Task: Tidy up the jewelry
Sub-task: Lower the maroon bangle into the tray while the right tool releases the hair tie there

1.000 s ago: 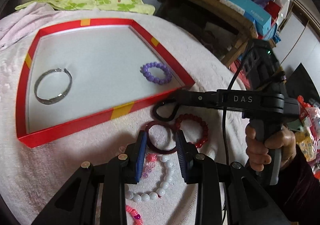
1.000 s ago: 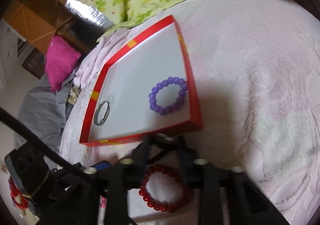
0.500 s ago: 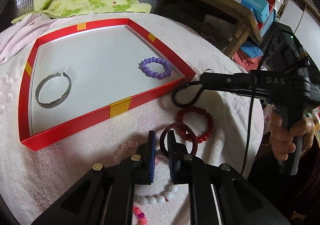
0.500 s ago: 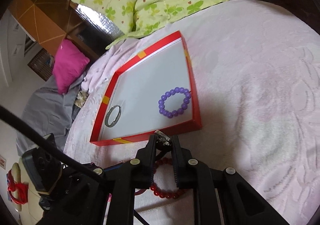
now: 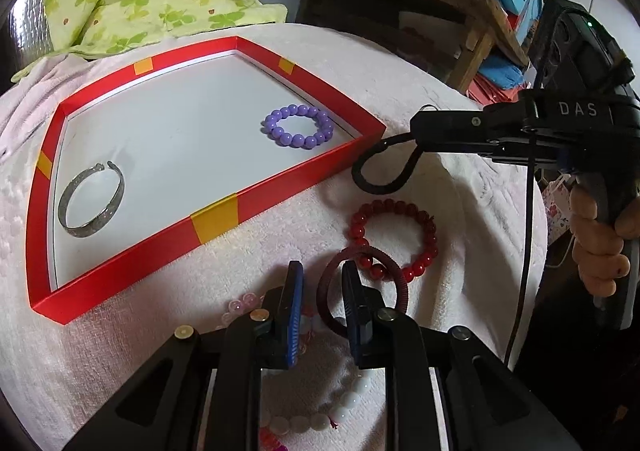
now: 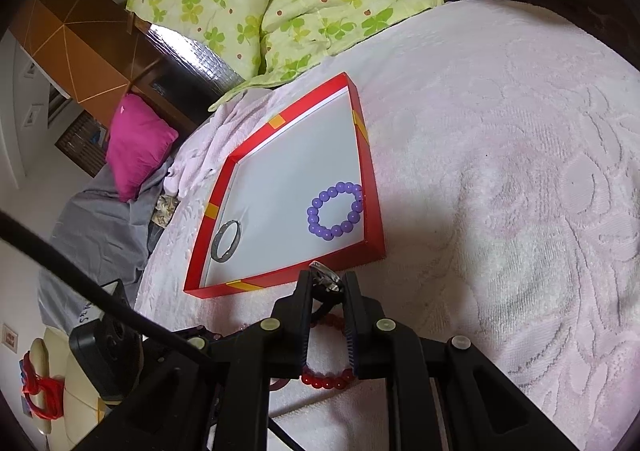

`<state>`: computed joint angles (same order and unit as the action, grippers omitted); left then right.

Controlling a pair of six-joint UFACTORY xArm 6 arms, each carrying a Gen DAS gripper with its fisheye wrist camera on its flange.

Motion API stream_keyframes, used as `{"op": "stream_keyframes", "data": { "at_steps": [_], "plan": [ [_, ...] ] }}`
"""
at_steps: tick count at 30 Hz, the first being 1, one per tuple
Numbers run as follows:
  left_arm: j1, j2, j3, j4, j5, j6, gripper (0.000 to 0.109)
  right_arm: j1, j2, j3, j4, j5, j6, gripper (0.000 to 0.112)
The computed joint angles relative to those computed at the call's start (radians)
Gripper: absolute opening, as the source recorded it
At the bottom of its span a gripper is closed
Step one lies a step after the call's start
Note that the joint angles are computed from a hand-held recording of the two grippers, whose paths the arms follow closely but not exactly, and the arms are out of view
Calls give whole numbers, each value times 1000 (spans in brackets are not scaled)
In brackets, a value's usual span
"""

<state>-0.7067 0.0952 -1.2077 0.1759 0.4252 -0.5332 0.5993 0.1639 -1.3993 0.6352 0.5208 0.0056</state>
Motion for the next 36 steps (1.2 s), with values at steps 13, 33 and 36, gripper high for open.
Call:
{"op": "stream_keyframes", "data": {
  "at_steps": [13,33,36],
  "plan": [
    [34,-130,87,233,-201,-213,5,34,-22,14,143,-156,-115,16],
    [149,-18,-45,222,34,-335,5,41,501,-687,-260,103,257,16],
    [149,6,-68,197,69,-307,5,44,548,-764,-304,158,278,16]
  ]
}}
